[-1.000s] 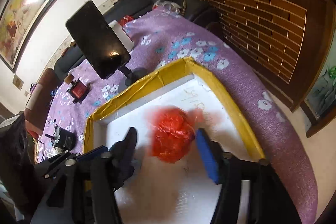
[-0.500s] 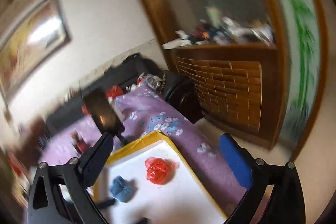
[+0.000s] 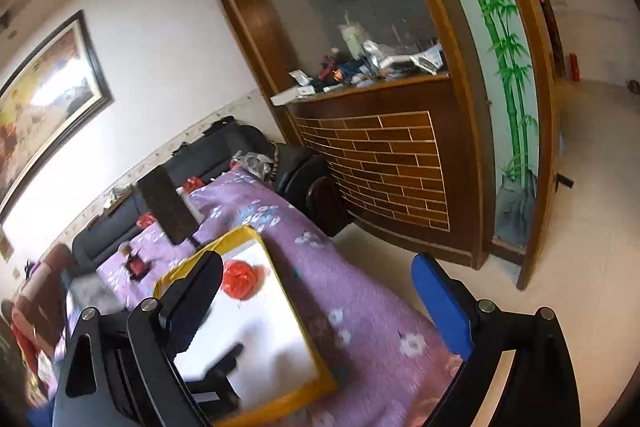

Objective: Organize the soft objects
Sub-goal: 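Move both tools back toward the heap of items on the table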

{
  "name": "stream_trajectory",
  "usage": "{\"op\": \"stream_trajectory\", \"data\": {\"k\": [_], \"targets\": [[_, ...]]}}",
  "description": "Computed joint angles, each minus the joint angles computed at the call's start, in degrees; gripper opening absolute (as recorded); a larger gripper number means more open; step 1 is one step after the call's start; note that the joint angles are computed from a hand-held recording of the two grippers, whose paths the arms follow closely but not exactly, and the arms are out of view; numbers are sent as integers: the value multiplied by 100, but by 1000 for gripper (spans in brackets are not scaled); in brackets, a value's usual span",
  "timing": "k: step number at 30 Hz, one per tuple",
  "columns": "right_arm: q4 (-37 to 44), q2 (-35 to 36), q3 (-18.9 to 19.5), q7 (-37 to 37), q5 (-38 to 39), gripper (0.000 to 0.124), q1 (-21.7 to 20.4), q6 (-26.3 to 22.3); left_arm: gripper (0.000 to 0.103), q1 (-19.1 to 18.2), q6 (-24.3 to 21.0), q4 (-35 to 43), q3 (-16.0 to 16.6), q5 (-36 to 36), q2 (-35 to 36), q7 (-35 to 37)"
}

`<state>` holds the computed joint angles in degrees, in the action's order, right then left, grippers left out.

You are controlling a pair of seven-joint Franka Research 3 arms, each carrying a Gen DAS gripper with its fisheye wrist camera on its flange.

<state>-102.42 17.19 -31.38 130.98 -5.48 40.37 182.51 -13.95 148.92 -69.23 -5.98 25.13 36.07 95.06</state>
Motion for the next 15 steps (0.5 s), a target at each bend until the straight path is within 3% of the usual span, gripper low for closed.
{"op": "stream_trajectory", "data": {"k": [1, 4, 6, 7, 9, 11, 13, 15], "targets": [[-251, -84, -500, 523, -518, 98, 433, 197, 75, 74, 59, -51, -55, -60, -25, 89], [-827, -95, -2001, 853, -690, 97, 1911, 526, 75, 223, 337, -305, -118, -209, -202, 130], [-1171, 38, -2814, 375, 0, 96, 2850, 753, 75, 221, 775, -725, -24, -134, -501, -141], [-1273, 39, -2983, 208, 182, 96, 3088, 808, 75, 259, 1055, -1023, -18, -97, -717, -220], [-1536, -126, -2806, 556, -270, 96, 2964, 1413, 75, 279, 1526, -1565, 67, 56, -1146, -461], [-1747, -265, -2344, 754, -620, 96, 2550, 2195, 85, 424, 1813, -1973, -3, 26, -1474, -534], [-1790, -311, -2222, 535, -557, 96, 2571, 2324, 91, 801, 1932, -2414, -319, -401, -1808, -275], [-1597, -353, -1647, 289, -592, 96, 2154, 2029, 91, 1249, 1849, -2750, -701, -1104, -2058, 217]]}}
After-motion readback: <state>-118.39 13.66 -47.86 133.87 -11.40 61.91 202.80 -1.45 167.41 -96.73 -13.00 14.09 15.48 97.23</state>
